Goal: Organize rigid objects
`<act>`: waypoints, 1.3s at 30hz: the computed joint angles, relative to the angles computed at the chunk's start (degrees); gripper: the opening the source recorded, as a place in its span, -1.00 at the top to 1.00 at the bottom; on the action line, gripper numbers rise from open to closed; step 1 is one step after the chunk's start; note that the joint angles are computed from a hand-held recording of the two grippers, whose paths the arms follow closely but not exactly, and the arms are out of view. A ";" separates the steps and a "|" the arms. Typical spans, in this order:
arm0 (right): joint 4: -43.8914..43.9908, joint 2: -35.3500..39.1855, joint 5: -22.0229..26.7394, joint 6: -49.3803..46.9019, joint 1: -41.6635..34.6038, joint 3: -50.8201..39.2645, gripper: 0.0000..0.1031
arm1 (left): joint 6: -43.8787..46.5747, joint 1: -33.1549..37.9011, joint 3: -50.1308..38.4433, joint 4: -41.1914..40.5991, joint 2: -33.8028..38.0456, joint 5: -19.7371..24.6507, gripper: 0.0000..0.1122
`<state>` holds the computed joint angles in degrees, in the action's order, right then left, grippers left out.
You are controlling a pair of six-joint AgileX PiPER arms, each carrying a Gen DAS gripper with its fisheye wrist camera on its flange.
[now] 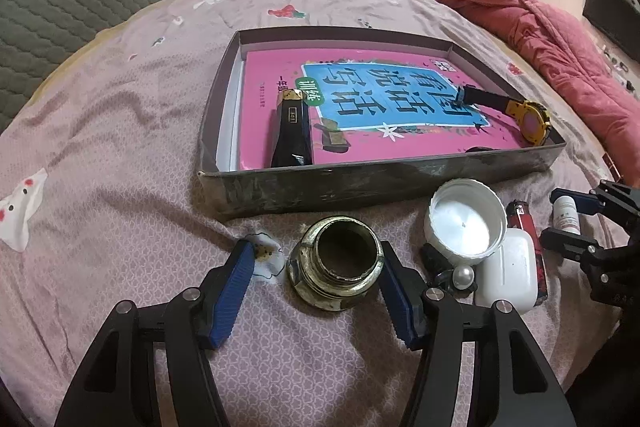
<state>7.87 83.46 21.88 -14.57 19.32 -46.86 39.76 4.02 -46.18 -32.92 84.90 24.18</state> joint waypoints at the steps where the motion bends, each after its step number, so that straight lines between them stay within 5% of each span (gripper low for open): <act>1: 0.46 -0.11 -0.17 -0.20 -0.13 0.07 0.03 | 0.33 0.07 0.07 -0.34 0.01 -0.04 -0.10; 10: 9.17 -0.01 -0.35 -6.00 -2.85 -0.32 0.03 | 3.58 0.56 0.23 -3.48 -0.02 0.75 0.20; 28: 12.48 -0.45 -1.73 -7.34 -2.66 -0.65 0.03 | 3.92 0.83 -0.09 -3.69 -0.58 1.67 0.21; 39: 5.19 -1.32 -2.61 0.81 -0.28 -1.12 0.03 | 5.78 1.49 0.19 -5.02 -1.71 2.29 0.21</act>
